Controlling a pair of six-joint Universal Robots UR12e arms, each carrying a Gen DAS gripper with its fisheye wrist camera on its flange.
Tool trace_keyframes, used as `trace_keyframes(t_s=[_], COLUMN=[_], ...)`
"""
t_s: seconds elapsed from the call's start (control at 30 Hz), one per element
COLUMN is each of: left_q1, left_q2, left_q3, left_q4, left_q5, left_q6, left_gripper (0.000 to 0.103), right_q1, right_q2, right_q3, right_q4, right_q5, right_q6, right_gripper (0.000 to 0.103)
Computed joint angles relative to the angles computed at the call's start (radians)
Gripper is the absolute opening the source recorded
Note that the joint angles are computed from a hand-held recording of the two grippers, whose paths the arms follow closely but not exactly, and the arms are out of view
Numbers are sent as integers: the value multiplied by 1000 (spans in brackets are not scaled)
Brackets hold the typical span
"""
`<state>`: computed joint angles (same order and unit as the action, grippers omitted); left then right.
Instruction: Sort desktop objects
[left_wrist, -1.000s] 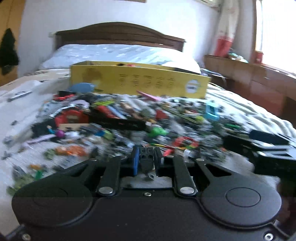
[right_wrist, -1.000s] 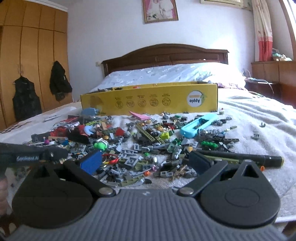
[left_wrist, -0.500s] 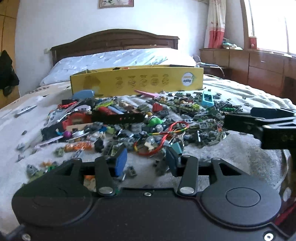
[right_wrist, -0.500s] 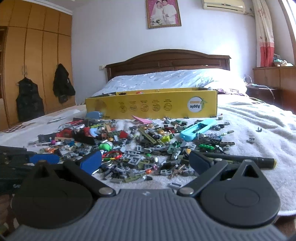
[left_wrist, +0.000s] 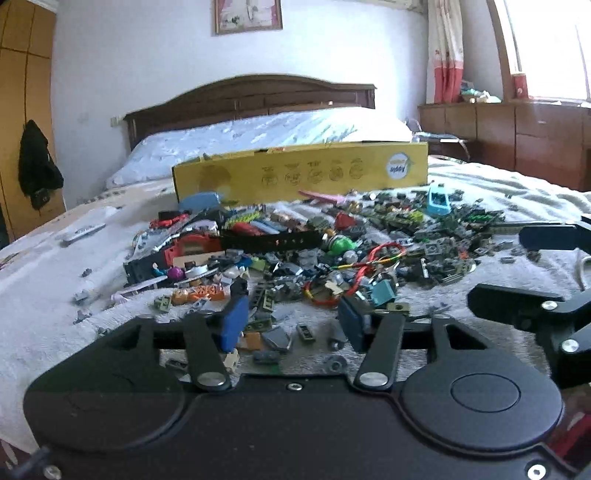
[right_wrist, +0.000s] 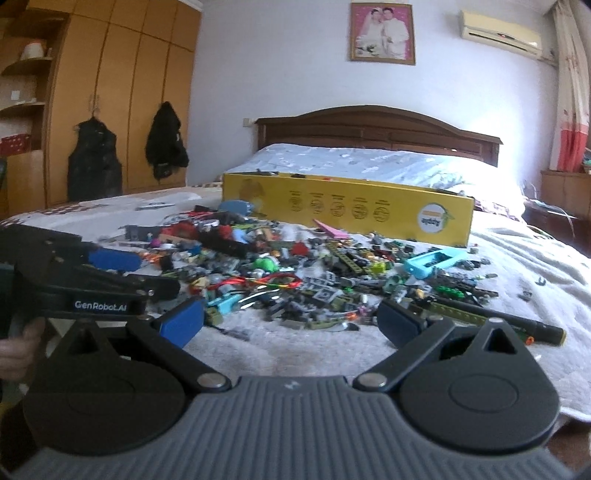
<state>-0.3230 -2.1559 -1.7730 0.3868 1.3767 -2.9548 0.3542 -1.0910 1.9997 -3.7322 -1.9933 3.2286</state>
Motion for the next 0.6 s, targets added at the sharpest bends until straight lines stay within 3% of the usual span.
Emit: trace_keyframes(t_s=[0.07, 0.2, 0.4, 0.53, 0.57, 0.6], left_q1=[-2, 6, -3, -5, -4, -1], left_q2=[4, 12, 5, -11, -12, -9], left_q3=[-11, -22, -19, -3, 3, 6], left_q4=[16, -8, -39, -35, -45, -67], left_q5=[-6, -75, -71, -70, -75, -93], left_q6=[3, 5, 8, 0, 9, 23], left_gripper=[31, 26, 28, 26, 16, 14], right_q1=[3, 4, 1, -9, -9, -10], right_q2=[6, 10, 7, 1, 1, -1], right_q3=[3, 13, 22, 32, 32, 32], right_q4=[-35, -76, -77, -82, -75, -65], right_q5=[3, 25, 74, 152, 160, 168], right_q6=[-9, -8, 17, 46, 53, 61], right_gripper=[103, 103, 102, 81, 72, 68])
